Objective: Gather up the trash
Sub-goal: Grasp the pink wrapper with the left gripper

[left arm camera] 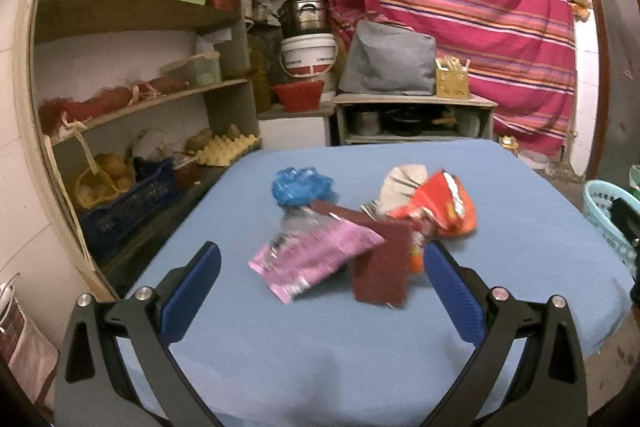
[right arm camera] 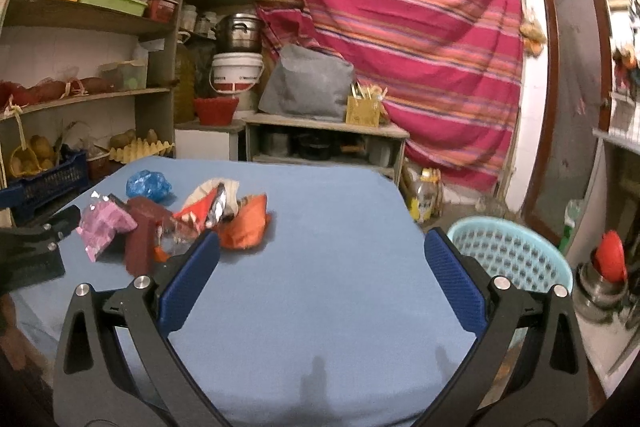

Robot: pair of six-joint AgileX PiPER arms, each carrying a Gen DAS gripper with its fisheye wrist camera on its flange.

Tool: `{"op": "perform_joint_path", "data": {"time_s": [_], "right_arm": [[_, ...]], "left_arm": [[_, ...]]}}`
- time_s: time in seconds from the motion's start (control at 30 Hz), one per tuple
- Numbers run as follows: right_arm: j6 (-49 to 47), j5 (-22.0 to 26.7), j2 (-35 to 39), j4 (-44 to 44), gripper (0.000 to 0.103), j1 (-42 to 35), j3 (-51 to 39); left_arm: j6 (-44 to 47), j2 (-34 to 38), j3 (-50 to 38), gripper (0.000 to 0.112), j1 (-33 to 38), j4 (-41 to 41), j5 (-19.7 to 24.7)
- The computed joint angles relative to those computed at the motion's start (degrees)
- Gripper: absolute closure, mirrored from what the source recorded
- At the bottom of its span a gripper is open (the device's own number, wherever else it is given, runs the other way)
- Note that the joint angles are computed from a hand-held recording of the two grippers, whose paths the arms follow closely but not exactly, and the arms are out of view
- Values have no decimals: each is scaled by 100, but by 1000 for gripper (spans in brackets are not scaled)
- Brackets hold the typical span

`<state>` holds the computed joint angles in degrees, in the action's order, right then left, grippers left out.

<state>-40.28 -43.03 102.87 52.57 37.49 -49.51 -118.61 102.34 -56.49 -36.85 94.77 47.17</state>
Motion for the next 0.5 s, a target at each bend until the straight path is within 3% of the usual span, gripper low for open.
{"op": "perform_joint_path", "data": {"time_s": [0.07,0.13,0.27,0.5], "right_arm": [[-245,190,95,118,4,-78,-286],[-424,645,238,171,4,-255,-726],[-1055,1497,586,529,4,-488,-1624],[-1592,2055,1243,1174,4,-707,-2531]], "left_arm": [[234,15,-134,13,249,-87,-173],[465,30,-255,13,587,-124,-583],[851,238,-512,13,953,-76,-872],[1440,776,-884,13,1645,-242,-2082]]}}
